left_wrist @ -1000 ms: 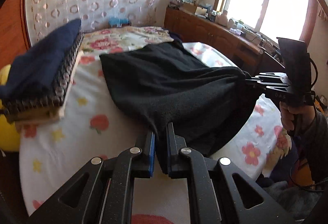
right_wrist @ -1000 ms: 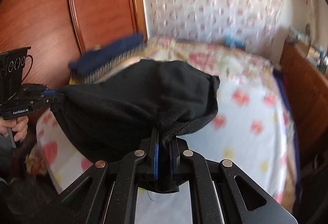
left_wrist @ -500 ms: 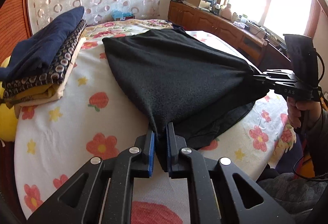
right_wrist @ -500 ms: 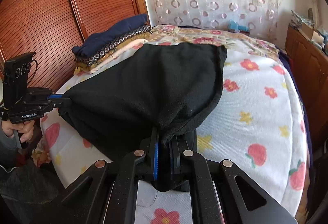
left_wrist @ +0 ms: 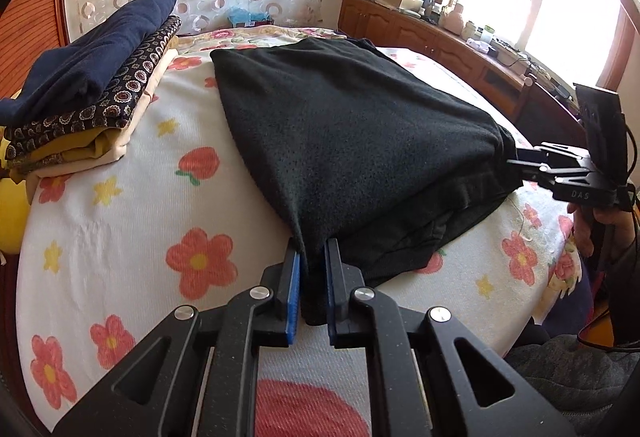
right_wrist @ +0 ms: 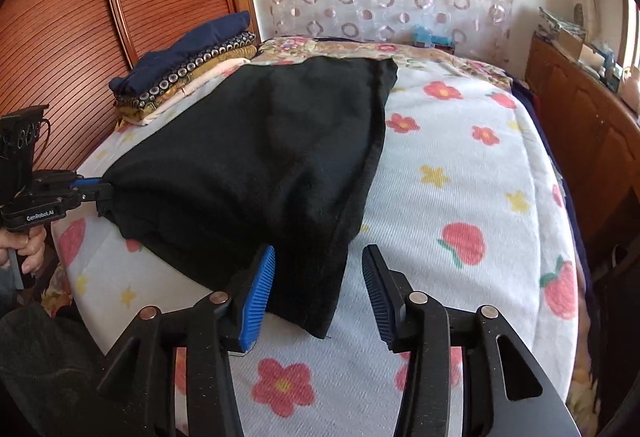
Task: Fold small clothes
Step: 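Carry the folded shirt with both grippers toward the navy clothes stack and release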
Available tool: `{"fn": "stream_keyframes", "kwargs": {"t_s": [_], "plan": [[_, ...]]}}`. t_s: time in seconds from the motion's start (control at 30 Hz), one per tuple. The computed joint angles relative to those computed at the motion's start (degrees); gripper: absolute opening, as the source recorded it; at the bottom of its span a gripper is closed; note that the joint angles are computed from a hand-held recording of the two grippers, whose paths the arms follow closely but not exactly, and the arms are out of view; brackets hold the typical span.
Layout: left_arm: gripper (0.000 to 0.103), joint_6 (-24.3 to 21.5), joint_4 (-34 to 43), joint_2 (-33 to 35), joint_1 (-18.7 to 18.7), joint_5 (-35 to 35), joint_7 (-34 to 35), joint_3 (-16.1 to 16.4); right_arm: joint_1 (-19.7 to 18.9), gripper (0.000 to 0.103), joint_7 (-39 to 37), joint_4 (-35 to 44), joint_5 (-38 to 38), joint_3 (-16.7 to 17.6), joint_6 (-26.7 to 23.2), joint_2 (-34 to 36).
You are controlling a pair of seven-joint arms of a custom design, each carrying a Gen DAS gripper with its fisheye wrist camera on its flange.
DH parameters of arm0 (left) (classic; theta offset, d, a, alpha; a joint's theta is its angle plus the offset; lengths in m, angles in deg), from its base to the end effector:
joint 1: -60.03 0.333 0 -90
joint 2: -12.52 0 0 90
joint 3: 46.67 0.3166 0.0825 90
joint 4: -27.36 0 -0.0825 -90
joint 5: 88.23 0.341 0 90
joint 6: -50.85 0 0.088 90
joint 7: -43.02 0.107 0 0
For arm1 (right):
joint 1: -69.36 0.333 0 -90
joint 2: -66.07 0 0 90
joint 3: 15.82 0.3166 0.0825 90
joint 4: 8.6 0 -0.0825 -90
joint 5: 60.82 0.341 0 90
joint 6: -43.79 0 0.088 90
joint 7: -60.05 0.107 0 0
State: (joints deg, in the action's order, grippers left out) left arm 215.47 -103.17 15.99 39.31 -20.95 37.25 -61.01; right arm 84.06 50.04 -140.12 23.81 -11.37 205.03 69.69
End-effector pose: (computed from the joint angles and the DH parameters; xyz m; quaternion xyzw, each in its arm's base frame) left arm 0.3884 -0.3347 0.3960 -0.6589 0.6624 -0.3067 0.1816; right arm 0.4846 0.1165 0.3714 -0.8404 0.3730 -0.1367 0.3687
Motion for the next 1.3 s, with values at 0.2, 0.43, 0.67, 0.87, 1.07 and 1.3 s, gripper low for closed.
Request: {"fn": "stream_keyframes", "kwargs": {"t_s": [0.2,0.43,0.67,0.87,1.07,1.3], "plan": [[0.011,1.0,-0.3,0.1,0.2,-1.2,1.0,0.2,1.2,0.05,0.5,-0.6,-2.9,1.2,0.3,0.5],[0.009,4.7,0.7,-2.6,1.8,9.1,-7.4,1.0,1.2,0.009,-2.7,1.1,-3.2,1.3,-4.5,1.2],[0.008,3.7,8.3,-2.0,5.3,8.3,-3.3,1.7,-1.2,0.009,-3.7,7.3,4.1,-0.9,-14.7,-0.5],[0.008,2.0,17.5,5.0,7.0,-1.8,7.7,4.0,-1.2,0.009,2.9,21.9,0.2,0.4,-11.6,8.4],[0.007,-0.7,23.6,10.2,6.1,-9.7,15.3,6.7,-0.3,0.009,14.3,37.1,-11.5,3.3,-7.5,20.2],[0.007,-2.3,27.1,13.3,4.2,-13.7,19.6,9.1,1.4,0.009,32.3,58.6,-29.5,2.3,-11.1,35.4]]}}
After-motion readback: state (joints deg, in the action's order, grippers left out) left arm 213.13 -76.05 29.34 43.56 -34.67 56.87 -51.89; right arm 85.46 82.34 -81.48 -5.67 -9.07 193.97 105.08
